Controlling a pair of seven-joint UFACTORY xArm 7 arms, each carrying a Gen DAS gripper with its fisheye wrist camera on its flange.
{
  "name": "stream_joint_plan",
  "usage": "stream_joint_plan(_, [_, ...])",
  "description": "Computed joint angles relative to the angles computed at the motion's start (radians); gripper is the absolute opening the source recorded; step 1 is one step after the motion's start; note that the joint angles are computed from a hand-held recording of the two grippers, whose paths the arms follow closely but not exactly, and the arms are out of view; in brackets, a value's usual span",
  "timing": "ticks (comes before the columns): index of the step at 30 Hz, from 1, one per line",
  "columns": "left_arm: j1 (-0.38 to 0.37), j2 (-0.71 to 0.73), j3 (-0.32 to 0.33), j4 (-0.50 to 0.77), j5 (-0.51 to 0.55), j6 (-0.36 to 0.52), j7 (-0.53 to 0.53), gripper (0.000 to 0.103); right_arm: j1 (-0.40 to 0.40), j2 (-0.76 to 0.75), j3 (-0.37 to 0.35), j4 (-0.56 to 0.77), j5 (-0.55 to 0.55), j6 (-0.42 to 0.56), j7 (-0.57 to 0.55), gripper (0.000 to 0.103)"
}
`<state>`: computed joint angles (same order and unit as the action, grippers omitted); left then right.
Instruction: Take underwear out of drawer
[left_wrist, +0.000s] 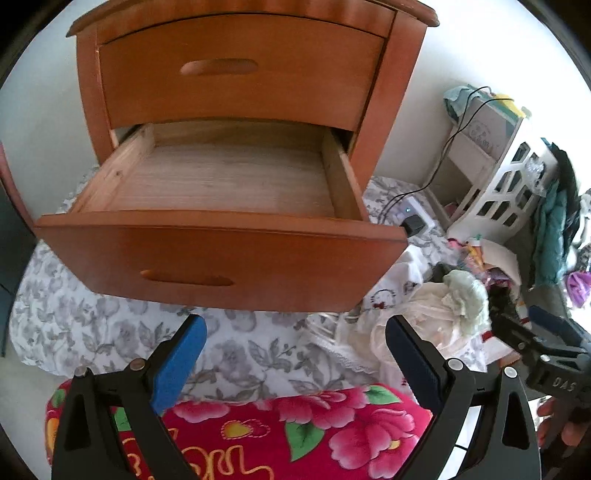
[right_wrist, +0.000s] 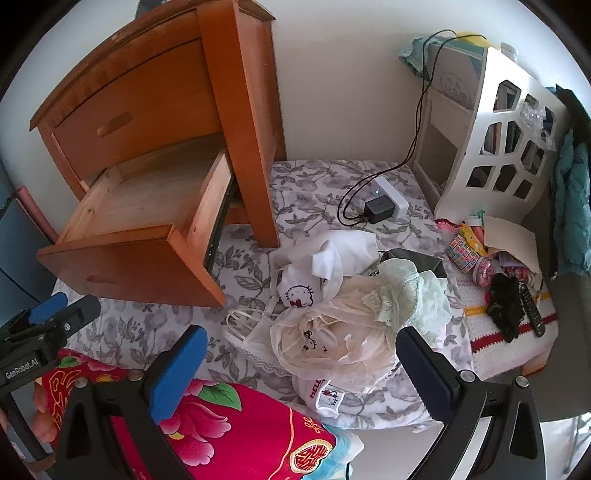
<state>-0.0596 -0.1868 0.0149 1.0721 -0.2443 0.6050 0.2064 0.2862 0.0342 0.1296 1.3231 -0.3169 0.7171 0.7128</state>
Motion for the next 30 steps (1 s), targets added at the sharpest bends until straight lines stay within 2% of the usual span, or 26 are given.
stream_joint_plan(7, [0.006,-0.008,-0.008,-0.016,0.029,-0.033,-0.019,0.098,0.013,-0.002,0.007,-0.006,-0.056,-0.012,0.069,0.103])
stream_joint_plan(14, [-0.005,-0.018,0.002,-0.033,-0.005,-0.046,0.003,0.098,0.014,-0.022,0.007,-0.036,-0.112,-0.037,0.142,0.103])
stream_joint_plan(30, [0.002,-0.032,-0.016,-0.052,0.076,-0.052,-0.065,0.098,0.001,-0.059,0.025,-0.092,-0.171,-0.068,0.170,0.103])
